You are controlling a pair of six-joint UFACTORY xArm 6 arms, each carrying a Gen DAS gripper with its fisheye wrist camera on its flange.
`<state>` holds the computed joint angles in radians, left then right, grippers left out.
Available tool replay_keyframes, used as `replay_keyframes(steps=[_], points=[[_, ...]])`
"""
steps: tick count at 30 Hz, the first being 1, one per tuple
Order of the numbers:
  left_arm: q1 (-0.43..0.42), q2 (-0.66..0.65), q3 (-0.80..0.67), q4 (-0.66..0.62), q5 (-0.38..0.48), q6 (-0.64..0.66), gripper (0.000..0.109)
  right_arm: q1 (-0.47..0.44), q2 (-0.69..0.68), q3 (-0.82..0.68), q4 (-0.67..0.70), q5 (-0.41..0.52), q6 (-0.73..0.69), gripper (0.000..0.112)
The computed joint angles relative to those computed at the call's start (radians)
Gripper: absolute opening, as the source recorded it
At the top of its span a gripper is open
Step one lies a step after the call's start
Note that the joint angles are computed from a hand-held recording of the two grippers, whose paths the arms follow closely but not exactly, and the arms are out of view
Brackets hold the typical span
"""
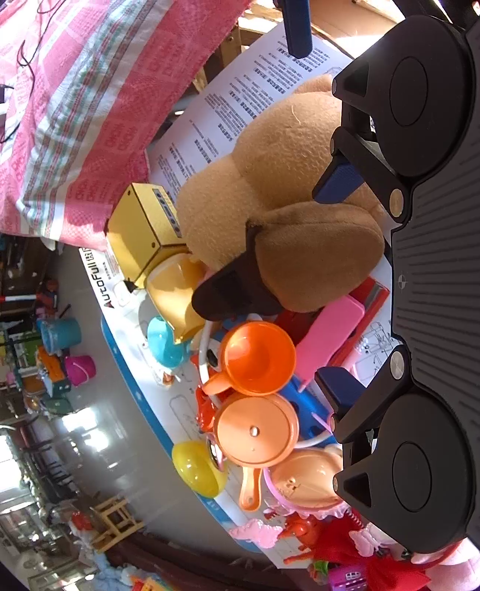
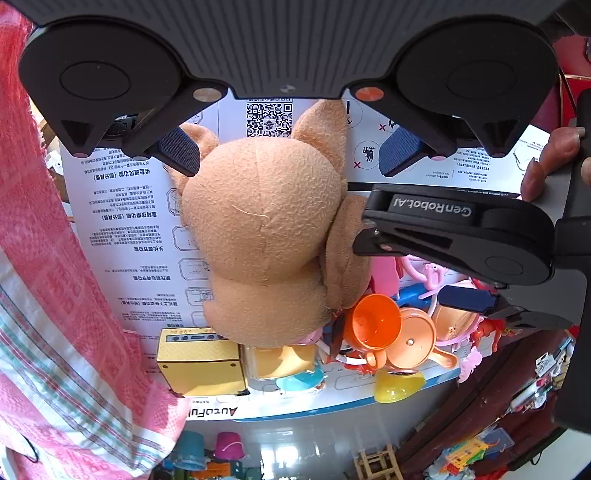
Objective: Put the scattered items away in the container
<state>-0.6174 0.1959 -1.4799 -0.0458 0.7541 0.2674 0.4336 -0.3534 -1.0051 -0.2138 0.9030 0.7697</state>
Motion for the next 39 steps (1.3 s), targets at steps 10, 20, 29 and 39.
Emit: replay_keyframes(steps=[10, 20, 29, 39], points=[[-0.017, 0.059, -0.029, 0.062, 0.005, -0.063, 0.100, -0.005, -0.023, 0.020, -0.019, 0.000, 0.020, 0.102], [0.049, 0.009, 0.057, -0.135, -0.033, 0.045, 0.098, -0.028, -0.053, 0.008, -0.147, 0.021, 0.077, 0.093], [0.061, -0.025, 0.119, -0.186, -0.071, 0.110, 0.097, -0.079, 0.010, -0.007, -0.005, -0.177, 0.027, 0.072], [0.077, -0.033, 0.133, -0.219, -0.076, 0.148, 0.097, -0.099, 0.152, -0.067, 0.215, -0.351, -0.117, 0.051]])
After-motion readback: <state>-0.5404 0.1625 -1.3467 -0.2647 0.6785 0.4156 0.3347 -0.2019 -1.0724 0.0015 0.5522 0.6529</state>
